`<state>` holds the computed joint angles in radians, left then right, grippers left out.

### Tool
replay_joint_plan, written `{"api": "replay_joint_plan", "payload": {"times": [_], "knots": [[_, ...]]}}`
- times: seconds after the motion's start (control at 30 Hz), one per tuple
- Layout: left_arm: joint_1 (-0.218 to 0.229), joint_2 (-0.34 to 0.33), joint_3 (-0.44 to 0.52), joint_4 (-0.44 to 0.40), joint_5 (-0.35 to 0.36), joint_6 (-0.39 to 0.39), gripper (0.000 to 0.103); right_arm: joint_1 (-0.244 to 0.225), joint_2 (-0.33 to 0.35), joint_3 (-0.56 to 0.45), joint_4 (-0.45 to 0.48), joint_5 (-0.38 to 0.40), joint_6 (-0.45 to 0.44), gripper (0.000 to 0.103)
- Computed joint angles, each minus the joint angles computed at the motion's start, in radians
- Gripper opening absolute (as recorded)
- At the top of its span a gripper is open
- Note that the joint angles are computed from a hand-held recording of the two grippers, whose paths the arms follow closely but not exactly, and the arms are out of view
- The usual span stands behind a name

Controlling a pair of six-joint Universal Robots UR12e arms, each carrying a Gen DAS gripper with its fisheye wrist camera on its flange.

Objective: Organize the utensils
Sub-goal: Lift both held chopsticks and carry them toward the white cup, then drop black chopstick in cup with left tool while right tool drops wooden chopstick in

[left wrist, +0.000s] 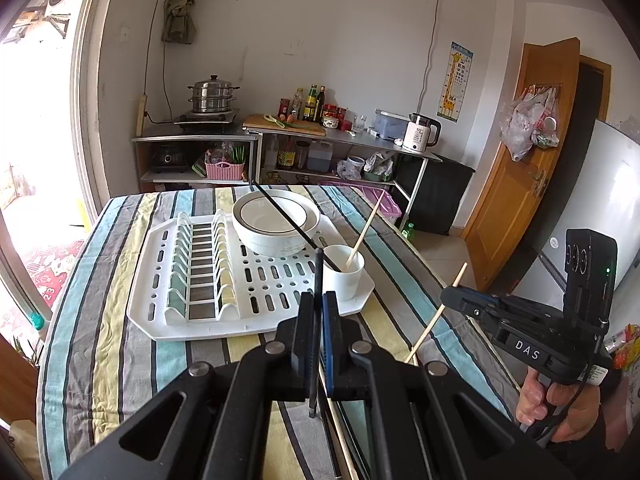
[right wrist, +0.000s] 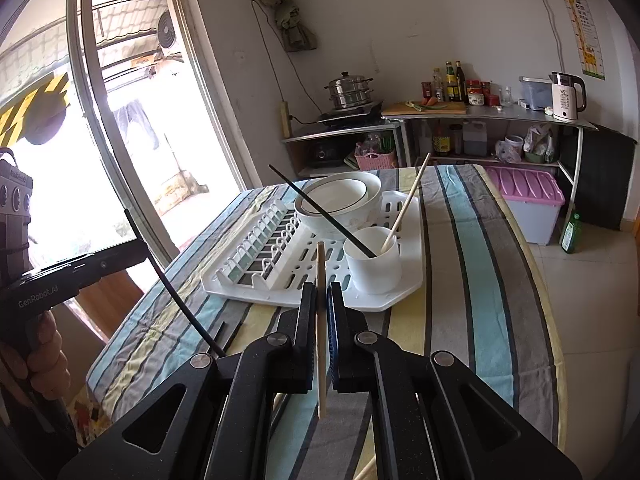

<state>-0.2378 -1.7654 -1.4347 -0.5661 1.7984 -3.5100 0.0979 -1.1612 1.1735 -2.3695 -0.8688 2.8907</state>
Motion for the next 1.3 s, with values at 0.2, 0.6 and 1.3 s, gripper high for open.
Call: {"api": "replay_joint_plan", "payload": {"times": [0.2,0.6,1.3], "knots": [[0.008,-0.023,0.050,-0.021,-0.009,0.024,0.004,-0.002,0.018,-0.035,-0.007,-0.011,0.008,0.005],[0.022,-0.099,0.191,-0.056,-0.050,0.063,0.004,0.001,0.079,-0.153,-0.021,-0.024,0.044,0.005],[0.061,-0.231,0.413,-0.110,-0.112,0.069,0.004,0.025,0.248,-0.450,0.015,-0.034,0.114,0.005]]}}
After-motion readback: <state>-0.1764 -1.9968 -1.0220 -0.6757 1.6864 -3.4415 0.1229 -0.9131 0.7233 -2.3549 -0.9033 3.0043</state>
